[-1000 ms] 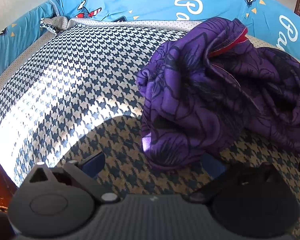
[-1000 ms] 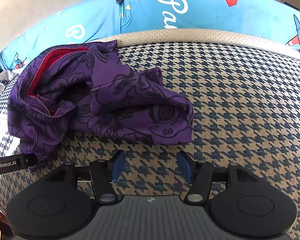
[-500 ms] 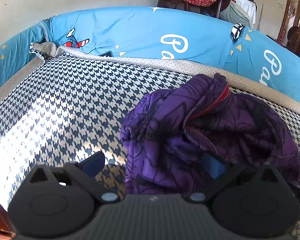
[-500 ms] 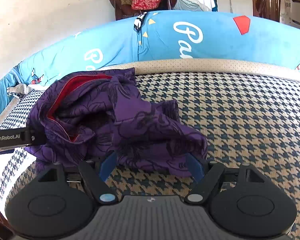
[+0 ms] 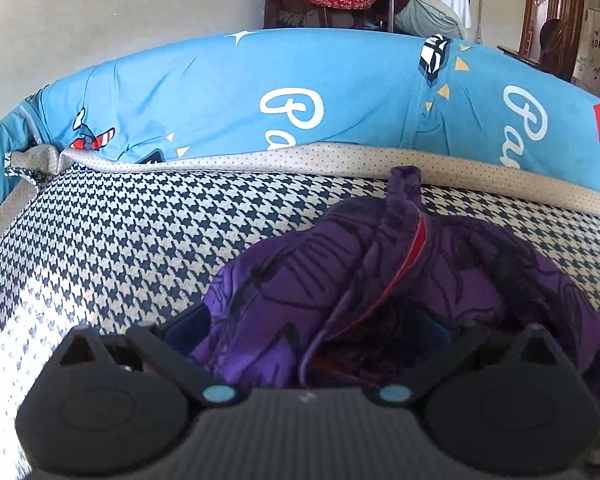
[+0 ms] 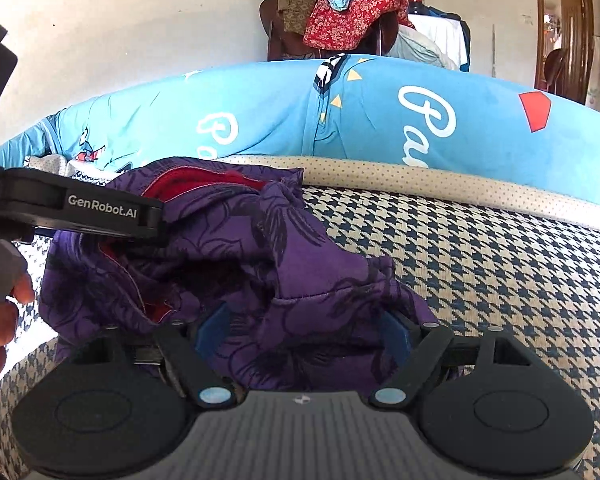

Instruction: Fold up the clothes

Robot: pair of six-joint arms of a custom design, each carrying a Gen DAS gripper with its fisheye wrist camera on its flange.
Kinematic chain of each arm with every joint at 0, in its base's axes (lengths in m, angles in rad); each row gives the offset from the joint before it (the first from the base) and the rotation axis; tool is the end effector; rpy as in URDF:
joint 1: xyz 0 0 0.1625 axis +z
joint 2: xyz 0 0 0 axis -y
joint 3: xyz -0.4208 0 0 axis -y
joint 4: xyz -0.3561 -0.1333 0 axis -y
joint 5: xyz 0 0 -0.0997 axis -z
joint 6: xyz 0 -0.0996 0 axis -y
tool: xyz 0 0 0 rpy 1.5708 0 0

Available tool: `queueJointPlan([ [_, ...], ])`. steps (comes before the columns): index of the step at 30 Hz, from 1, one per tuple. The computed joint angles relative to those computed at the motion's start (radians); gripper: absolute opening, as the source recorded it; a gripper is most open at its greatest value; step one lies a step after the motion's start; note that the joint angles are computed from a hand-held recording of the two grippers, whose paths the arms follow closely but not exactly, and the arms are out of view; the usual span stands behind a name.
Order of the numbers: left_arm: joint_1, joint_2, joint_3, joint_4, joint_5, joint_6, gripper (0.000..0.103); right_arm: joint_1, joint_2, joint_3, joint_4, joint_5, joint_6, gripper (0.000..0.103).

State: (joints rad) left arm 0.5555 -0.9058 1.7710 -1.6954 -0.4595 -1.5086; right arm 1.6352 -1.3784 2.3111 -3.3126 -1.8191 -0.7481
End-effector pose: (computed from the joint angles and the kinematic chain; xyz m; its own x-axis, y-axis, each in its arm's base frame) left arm -0.3366 -0.4709 0.1227 -0.6085 -0.3452 -0.7145 0.3184 0.7186 -0.6183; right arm 0.1364 -0.4234 0.2950 -0.6872 -0.3841 0.6166 -0.6984 0.5831 -0.4151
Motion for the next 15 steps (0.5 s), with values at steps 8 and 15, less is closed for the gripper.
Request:
queueJointPlan([
  [8, 0.022, 0.02, -0.111, 0.491, 0.023, -0.44, 0.103, -0.024, 0.027, -0.054, -0.019, -0.003, 0.057, 0.019],
  [15, 0.019, 0.034, -0.173, 0.782, -0.006, -0.715, 0.103, -0.034, 0.037, -0.073, -0.123, 0.016, 0.113, 0.011],
])
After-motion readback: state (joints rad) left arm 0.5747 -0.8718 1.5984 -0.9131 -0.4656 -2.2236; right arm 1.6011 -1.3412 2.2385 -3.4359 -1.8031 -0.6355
